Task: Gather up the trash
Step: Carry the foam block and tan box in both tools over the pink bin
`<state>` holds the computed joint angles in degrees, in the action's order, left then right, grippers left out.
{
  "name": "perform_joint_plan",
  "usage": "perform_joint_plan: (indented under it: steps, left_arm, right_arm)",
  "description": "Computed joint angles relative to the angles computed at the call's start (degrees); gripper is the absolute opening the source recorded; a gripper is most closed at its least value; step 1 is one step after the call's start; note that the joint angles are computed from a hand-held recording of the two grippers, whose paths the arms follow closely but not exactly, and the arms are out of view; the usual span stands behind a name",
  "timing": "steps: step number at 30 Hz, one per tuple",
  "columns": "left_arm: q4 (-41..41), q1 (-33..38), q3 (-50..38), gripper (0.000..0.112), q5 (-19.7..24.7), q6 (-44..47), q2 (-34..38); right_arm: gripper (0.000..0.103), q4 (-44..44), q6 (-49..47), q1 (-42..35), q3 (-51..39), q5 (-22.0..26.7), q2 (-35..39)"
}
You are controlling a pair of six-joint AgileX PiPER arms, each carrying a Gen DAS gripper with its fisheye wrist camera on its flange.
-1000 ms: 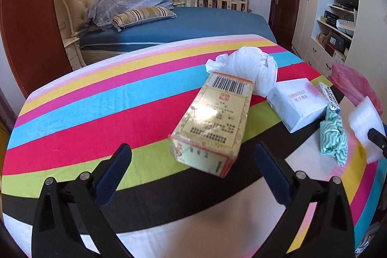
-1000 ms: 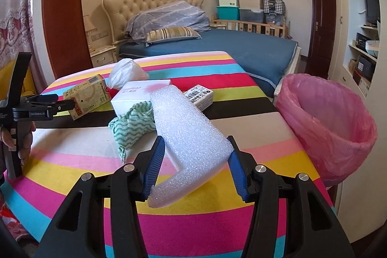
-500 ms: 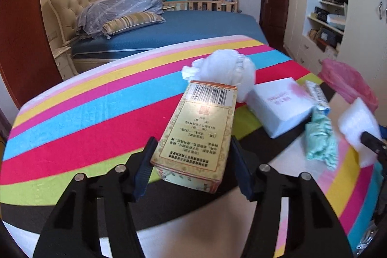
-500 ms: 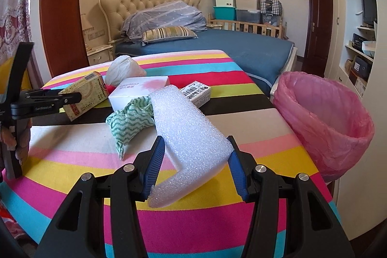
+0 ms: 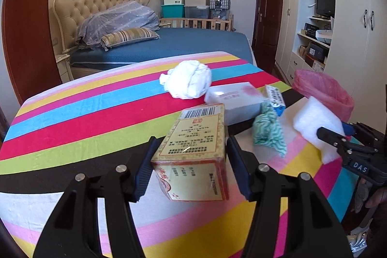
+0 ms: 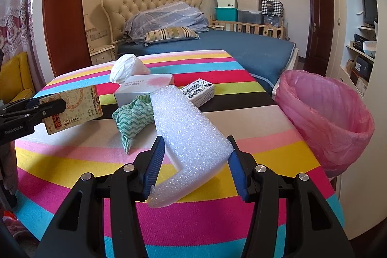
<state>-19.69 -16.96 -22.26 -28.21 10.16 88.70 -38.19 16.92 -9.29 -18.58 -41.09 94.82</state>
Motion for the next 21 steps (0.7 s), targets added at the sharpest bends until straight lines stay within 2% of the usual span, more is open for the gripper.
perform_joint_plan:
  steps: [8, 13, 16, 18, 21]
  left_arm:
    - [-14.6, -11.9, -0.4, 0.056, -3.5, 9.7, -0.3]
    - [-17.3, -15.3, -1.2, 0.056, -4.7, 12.2, 0.2]
    - [-25.2, -18.4, -3.2, 0.055, -5.6, 20.2, 2.4]
    - [-28.3, -18.6, -5.2, 0.054, -3.1, 24.3, 4.5]
    - [-24.8, -15.3, -6.8, 0.053, 2.9, 21.0, 6.2]
  right_arm:
    - [0.05, -3.5, 1.0, -4.6, 1.0, -2.6, -0.4]
    - [0.05, -7.2, 2.6, -8.2, 1.2, -4.6, 0.1]
    - [0.05, -9.0, 3.5, -10.0, 1.2, -5.5, 0.3]
    - [0.05, -9.9, 3.9, -11.0, 1.2, -6.1, 0.6]
    - [0.05, -11.5, 4.8, -12.2, 0.8, -6.4, 1.0]
